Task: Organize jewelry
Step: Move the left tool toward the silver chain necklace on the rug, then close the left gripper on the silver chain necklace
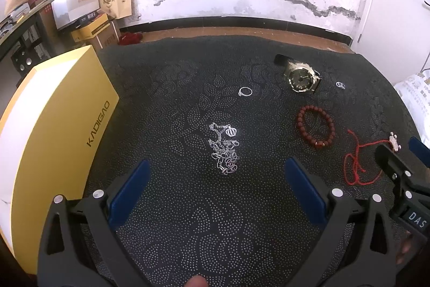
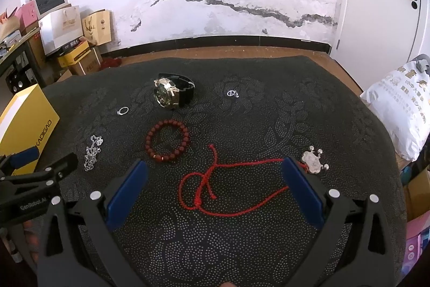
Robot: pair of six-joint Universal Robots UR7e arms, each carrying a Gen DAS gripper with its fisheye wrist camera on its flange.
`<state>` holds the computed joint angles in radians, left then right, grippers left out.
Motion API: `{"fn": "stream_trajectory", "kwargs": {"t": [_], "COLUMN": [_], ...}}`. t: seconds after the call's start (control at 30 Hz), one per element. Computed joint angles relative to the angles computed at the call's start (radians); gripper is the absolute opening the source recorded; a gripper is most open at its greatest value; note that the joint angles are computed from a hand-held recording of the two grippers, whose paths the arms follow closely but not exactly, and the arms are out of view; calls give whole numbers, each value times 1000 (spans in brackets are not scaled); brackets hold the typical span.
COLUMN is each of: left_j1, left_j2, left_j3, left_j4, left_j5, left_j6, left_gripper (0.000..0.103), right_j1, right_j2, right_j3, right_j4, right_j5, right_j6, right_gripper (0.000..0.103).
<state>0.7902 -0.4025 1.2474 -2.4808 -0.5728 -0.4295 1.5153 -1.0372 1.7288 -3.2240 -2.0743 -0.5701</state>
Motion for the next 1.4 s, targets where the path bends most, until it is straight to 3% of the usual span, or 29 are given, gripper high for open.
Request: {"fn": "stream_trajectory", "kwargs": {"t": [0.77, 1.13, 1.3, 1.4], "left_j1": [8, 8, 34, 63], "left_j2": [9, 15, -25, -50], "left_j3": [-13, -2, 57, 74], "left_j4": [42, -12, -164, -219], "left_j5": [-2, -5, -132, -212], "left_j6": [-8, 38, 130, 112], "left_gripper": [98, 98, 98, 98], "right_j1": [-4, -9, -17, -30], "right_j2": [-5, -9, -16, -26], "right_j3": [-2, -3, -13, -27], "right_j4": [0, 4, -1, 12], "right_j5": [-6, 0, -5, 4], "right_j6": [13, 18, 24, 50], "right_gripper": [97, 97, 97, 97]}}
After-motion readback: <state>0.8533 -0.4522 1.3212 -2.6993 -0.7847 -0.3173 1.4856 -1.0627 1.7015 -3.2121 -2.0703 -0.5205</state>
